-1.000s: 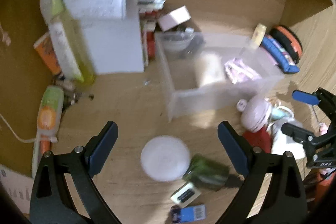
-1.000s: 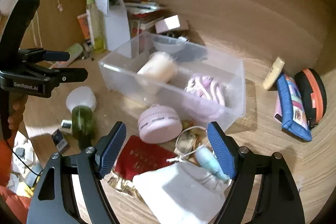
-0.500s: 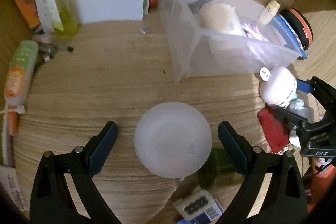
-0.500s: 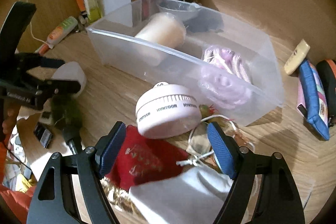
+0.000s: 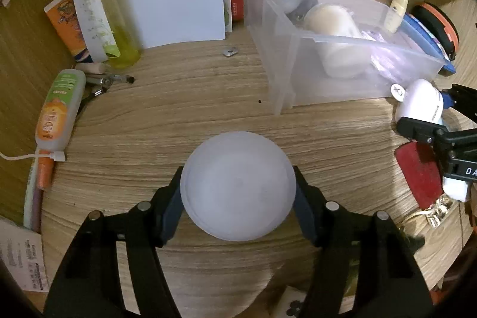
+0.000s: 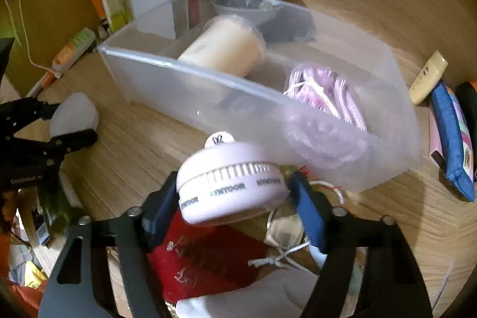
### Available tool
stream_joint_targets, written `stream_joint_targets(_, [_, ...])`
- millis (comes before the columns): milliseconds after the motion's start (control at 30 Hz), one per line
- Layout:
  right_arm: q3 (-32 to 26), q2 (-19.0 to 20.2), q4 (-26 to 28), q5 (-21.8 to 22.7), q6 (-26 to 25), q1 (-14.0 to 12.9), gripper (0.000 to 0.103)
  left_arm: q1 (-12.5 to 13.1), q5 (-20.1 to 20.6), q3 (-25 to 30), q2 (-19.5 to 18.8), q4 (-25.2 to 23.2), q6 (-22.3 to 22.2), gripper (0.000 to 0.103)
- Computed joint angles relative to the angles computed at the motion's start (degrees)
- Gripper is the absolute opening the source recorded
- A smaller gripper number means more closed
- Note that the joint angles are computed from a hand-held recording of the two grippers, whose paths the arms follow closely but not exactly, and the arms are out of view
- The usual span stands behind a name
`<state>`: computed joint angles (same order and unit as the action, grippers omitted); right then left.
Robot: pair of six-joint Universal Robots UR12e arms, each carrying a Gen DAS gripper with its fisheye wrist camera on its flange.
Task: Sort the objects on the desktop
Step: 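Grasp the white round lid with the left tool while the right tool grasps the pink fan, then lower the lid and pink fan into the clear bin and open both tools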
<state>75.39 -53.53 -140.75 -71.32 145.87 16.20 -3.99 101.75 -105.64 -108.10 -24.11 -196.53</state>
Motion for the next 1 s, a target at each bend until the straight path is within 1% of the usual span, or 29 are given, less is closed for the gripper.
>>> stream_joint_targets(100, [0.03, 0.01, -0.08, 0.27, -0.03, -0.02, 0.062, 0.19, -0.08, -0.35, 0.38, 0.08, -0.31, 0.065])
stream_joint_targets(200, [-0.09, -0.11, 0.86, 2.0, 0.08, -0.37, 0.062, 0.39, -0.33, -0.82, 0.88, 0.94, -0.95, 0.065])
stream_joint_targets(267, [0.22, -0.39, 0.25, 2.69, 0.37, -0.54, 0.062, 0.5, -0.37, -1.27, 1.47, 1.92, -1.09, 0.065])
stream_joint_targets(300, [0.33, -0.58, 0.31, 3.41, 0.29, -0.71, 0.062, 0.06, 0.03, -0.3, 0.98, 1.9, -1.46, 0.065])
stream_joint_targets(433, [0.73, -1.45, 1.29, 6.91, 0.0, -1.46, 0.062, 0.05, 0.15, -0.36, 1.87, 4.2, -1.43, 0.065])
stream_joint_targets(467, [1.06, -1.76, 0.74, 7.29, 0.0, -1.58, 0.062, -0.03, 0.22, 0.49, 1.25, 4.63, -1.33, 0.065])
stream_joint_targets(567, [1.79, -2.46, -0.46, 8.62, -0.02, -1.94, 0.062, -0.19, 0.46, 0.78, 1.51, 6.29, -0.89, 0.065])
stream_joint_targets(667, [2.68, -3.13, -2.71, 10.03, 0.36, -2.41, 0.062, -0.45, 2.11, 1.87, 0.83, 7.56, -0.8, 0.065])
stream_joint_targets(800, [2.8, -3.45, -4.32, 11.39, 2.03, -3.06, 0.062, 0.14, 0.59, 3.04, 0.69, 7.71, -1.57, 0.065])
stream_joint_targets(867, [2.64, -3.48, -5.03, 11.95, 3.09, -3.4, 0.062, 0.16, 0.5, 3.63, 0.5, 8.28, -1.29, 0.065])
stream_joint_targets(1000, [2.79, -3.46, -10.33, 10.34, 5.21, -3.7, 0.062, 0.08, 0.34, 5.18, -0.21, 9.21, -1.14, 0.065])
